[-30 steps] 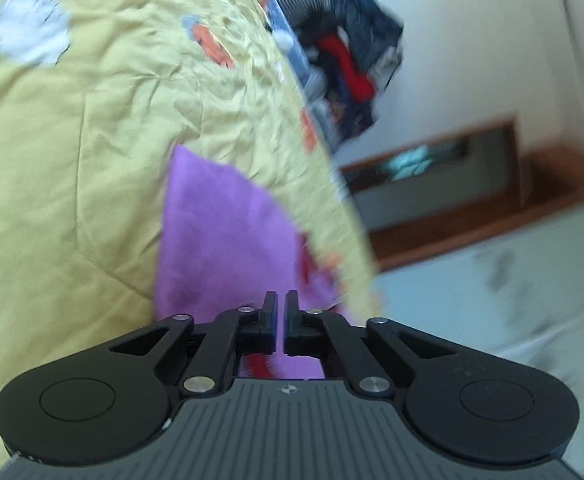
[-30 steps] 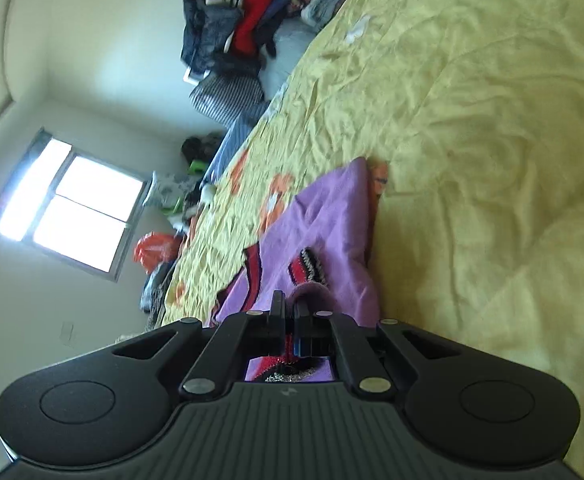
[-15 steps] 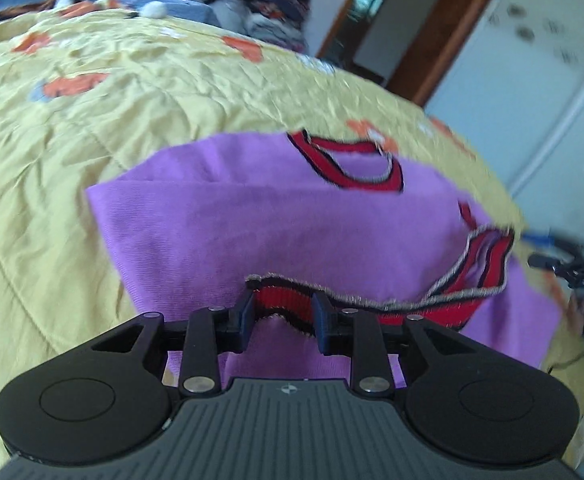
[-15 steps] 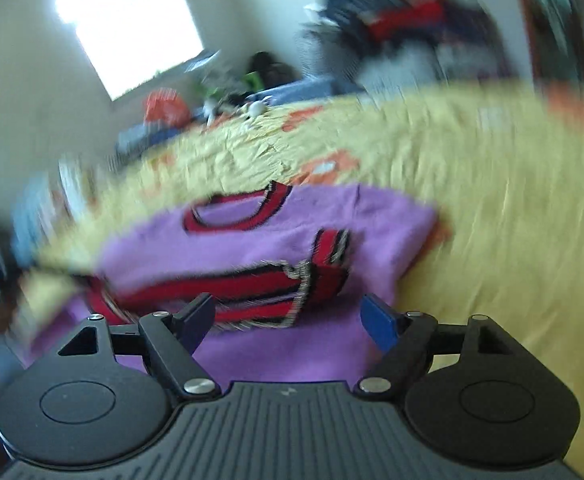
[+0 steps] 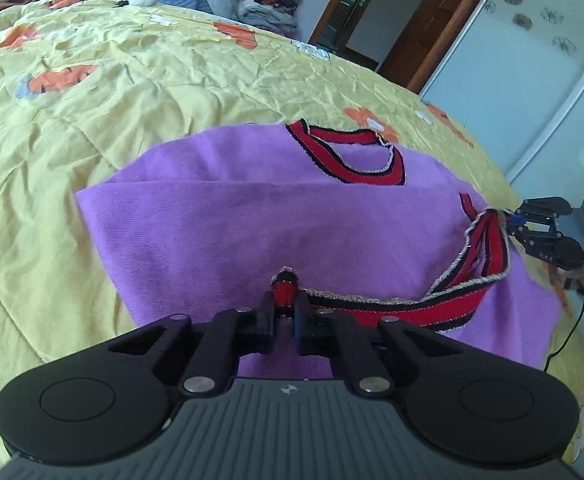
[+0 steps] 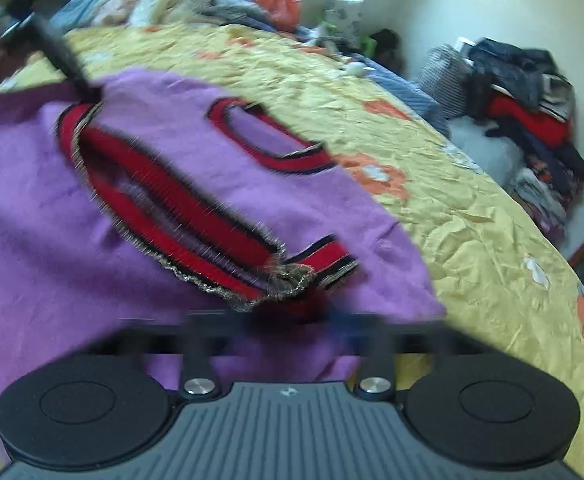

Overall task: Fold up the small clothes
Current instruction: 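Lay the held hem down at the red collar trim with both grippers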

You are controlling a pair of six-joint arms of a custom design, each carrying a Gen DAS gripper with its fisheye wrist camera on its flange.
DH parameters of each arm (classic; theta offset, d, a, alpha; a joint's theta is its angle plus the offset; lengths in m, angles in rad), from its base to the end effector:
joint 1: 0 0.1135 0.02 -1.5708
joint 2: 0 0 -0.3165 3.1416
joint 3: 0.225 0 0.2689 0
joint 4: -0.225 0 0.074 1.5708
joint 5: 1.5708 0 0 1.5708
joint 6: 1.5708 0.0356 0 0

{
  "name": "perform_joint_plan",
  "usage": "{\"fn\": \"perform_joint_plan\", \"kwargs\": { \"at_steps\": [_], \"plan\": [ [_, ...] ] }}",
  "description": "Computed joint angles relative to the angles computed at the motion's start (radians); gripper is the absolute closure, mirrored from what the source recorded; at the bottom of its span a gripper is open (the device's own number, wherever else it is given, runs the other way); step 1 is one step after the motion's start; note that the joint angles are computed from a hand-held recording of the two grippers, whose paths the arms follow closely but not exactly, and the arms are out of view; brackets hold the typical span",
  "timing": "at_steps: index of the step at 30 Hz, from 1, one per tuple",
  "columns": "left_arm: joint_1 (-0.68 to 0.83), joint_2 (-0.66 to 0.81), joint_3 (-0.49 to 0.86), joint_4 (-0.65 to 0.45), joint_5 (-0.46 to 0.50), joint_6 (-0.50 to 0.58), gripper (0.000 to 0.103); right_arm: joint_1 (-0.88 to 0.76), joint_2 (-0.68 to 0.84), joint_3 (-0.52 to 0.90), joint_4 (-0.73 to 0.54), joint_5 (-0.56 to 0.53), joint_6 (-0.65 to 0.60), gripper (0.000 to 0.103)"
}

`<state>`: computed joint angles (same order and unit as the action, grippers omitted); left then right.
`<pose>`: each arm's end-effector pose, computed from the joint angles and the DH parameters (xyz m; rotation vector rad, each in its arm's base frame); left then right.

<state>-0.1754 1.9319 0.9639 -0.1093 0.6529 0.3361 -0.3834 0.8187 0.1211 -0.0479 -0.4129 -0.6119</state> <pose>0.3687 -0.0873 0.1376 0.8366 2.3587 -0.7911 0.1181 -0.0322 0.1499 -0.4578 2.1946 -0.0557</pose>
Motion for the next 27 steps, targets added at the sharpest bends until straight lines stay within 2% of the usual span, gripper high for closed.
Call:
{"fn": "perform_joint_plan", "kwargs": {
  "at_steps": [3,10,13,17,20,25,27],
  "plan": [
    [0.012,-0.012,-0.033,0.063,0.010,-0.032,0.095,0.013,0.036,0.006,0.047,0.018,0.071,0.096],
    [0.095,-0.076,-0.142,0.262,0.090,-0.167,0.095,-0.071,-0.071,0.013,-0.003,-0.097,0.176,0.097],
    [0.117,-0.075,-0.144,0.306,0.116,-0.231,0.095,-0.101,-0.053,0.030,0.014,-0.134,0.218,0.097],
    [0.114,-0.033,-0.108,0.365,0.094,-0.315,0.095,-0.046,0.130,0.050,0.184,-0.057,0.292,0.097],
    [0.113,0.012,-0.058,0.377,0.091,-0.369,0.095,-0.049,0.250,0.068,0.288,-0.038,0.340,0.098],
    [0.088,0.106,0.050,0.330,0.030,-0.374,0.095,-0.065,0.455,0.096,0.423,0.017,0.389,0.098],
    [0.077,0.138,0.074,0.333,-0.004,-0.374,0.095,-0.081,0.524,0.101,0.468,0.005,0.394,0.098]
  ]
}}
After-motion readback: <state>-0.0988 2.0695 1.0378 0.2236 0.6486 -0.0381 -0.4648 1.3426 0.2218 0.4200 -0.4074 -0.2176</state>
